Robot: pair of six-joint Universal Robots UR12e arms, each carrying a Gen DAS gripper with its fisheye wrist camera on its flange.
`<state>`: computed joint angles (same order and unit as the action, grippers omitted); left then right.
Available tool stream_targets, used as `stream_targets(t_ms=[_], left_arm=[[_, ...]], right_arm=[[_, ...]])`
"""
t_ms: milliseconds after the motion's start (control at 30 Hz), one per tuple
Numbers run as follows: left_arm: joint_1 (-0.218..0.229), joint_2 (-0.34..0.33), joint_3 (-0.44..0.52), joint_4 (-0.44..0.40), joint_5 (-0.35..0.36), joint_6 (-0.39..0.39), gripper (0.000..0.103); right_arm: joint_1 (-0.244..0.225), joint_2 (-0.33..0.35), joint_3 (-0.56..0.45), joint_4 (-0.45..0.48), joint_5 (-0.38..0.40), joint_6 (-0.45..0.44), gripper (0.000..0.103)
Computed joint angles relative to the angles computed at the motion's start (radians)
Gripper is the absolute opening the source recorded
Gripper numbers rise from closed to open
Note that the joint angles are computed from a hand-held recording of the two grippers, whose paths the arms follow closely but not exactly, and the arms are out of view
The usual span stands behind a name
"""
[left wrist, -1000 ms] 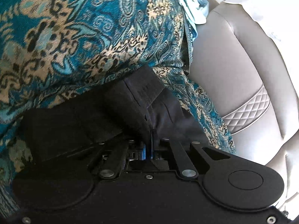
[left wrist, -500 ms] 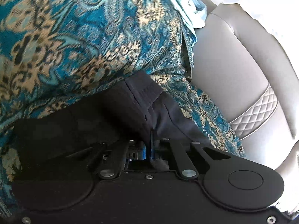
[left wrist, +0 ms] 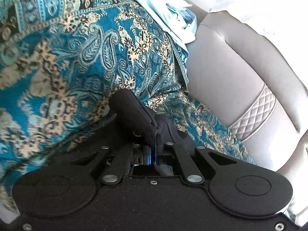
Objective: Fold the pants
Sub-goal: 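Lay the folded waistband down and open both grippers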
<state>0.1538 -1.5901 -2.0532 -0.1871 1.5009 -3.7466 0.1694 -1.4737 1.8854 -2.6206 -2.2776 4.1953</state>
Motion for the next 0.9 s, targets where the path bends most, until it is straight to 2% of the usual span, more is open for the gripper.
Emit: stream_targets(t_ms=[167,300,467,633,733,767,800,833,867,900], left_arm=[[0.016,0.049,-0.02,-0.073,-0.01,0.066,0.003],[0.019,0.074,-0.033,-0.131,0.004,0.142,0.003],[0.013,0.084,-0.047,-0.177,0.028,0.194,0.004],[0.01,0.084,-0.066,-0.175,0.043,0.232,0.004],[0.007,0.077,-0.079,-0.162,0.054,0.264,0.009],[0.003,0.073,-0.083,-0.158,0.069,0.275,0.011],[0.001,0.07,-0.089,-0.144,0.074,0.287,0.013],[-0.001,0.068,-0.095,-0.127,0.073,0.299,0.013],[-0.001,0.069,-0.104,-0.109,0.069,0.314,0.014],[-0.003,0.071,-0.108,-0.101,0.069,0.333,0.02]], right_arm=[[0.044,-0.1,0.124,0.065,-0.04,0.105,0.003],[0.08,-0.146,0.187,0.158,-0.046,0.217,0.003],[0.089,-0.181,0.241,0.225,-0.01,0.317,0.003],[0.088,-0.193,0.26,0.23,-0.006,0.295,0.003],[0.086,-0.19,0.274,0.183,-0.018,0.251,0.005],[0.09,-0.188,0.275,0.18,-0.028,0.247,0.03],[0.094,-0.185,0.277,0.172,-0.037,0.24,0.033],[0.098,-0.182,0.277,0.163,-0.045,0.234,0.043],[0.103,-0.179,0.279,0.138,-0.05,0.218,0.061],[0.109,-0.175,0.281,0.099,-0.056,0.192,0.07]])
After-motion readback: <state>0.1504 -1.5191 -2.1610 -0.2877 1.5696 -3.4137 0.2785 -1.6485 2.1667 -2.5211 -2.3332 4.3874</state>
